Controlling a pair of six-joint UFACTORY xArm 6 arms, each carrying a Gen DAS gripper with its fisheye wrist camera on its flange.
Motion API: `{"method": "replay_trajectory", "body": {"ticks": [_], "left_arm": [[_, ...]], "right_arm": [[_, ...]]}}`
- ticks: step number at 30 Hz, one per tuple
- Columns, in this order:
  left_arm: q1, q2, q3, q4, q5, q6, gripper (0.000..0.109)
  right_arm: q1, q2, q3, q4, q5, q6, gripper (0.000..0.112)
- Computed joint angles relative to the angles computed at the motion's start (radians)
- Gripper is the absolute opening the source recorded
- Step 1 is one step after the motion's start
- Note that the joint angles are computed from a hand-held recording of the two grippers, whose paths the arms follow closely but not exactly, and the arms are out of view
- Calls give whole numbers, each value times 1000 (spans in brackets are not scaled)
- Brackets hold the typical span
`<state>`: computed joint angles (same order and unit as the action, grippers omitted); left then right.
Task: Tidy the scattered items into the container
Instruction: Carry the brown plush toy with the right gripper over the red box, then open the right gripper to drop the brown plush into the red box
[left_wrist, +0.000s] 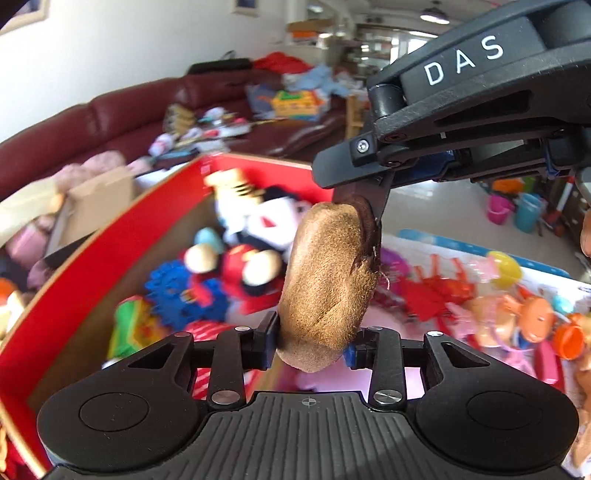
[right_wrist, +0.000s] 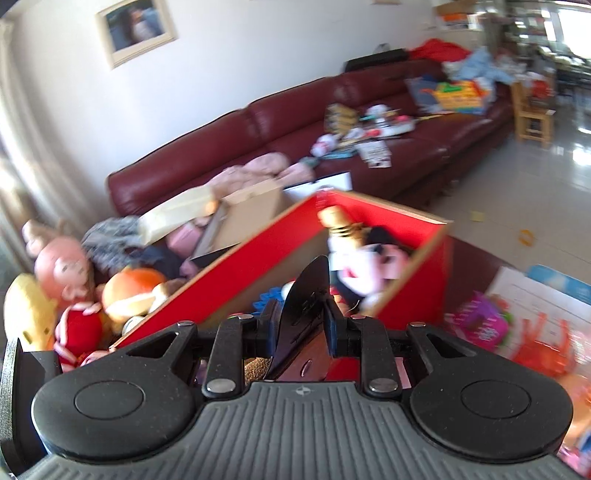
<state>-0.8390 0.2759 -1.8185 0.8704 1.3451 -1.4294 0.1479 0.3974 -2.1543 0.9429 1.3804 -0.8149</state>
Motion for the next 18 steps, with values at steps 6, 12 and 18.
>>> {"method": "replay_trajectory", "body": {"ticks": [6, 12, 18], "left_arm": [[-11, -149, 157, -34, 105, -123, 35], [0, -209, 208, -68, 187, -238, 75], [4, -214, 215, -60, 226, -268, 92]], "right_arm": [[108, 30, -45, -18, 72, 10, 29], [134, 63, -101, 5, 110, 72, 68], [119, 25, -37, 3, 52, 32, 81]]}}
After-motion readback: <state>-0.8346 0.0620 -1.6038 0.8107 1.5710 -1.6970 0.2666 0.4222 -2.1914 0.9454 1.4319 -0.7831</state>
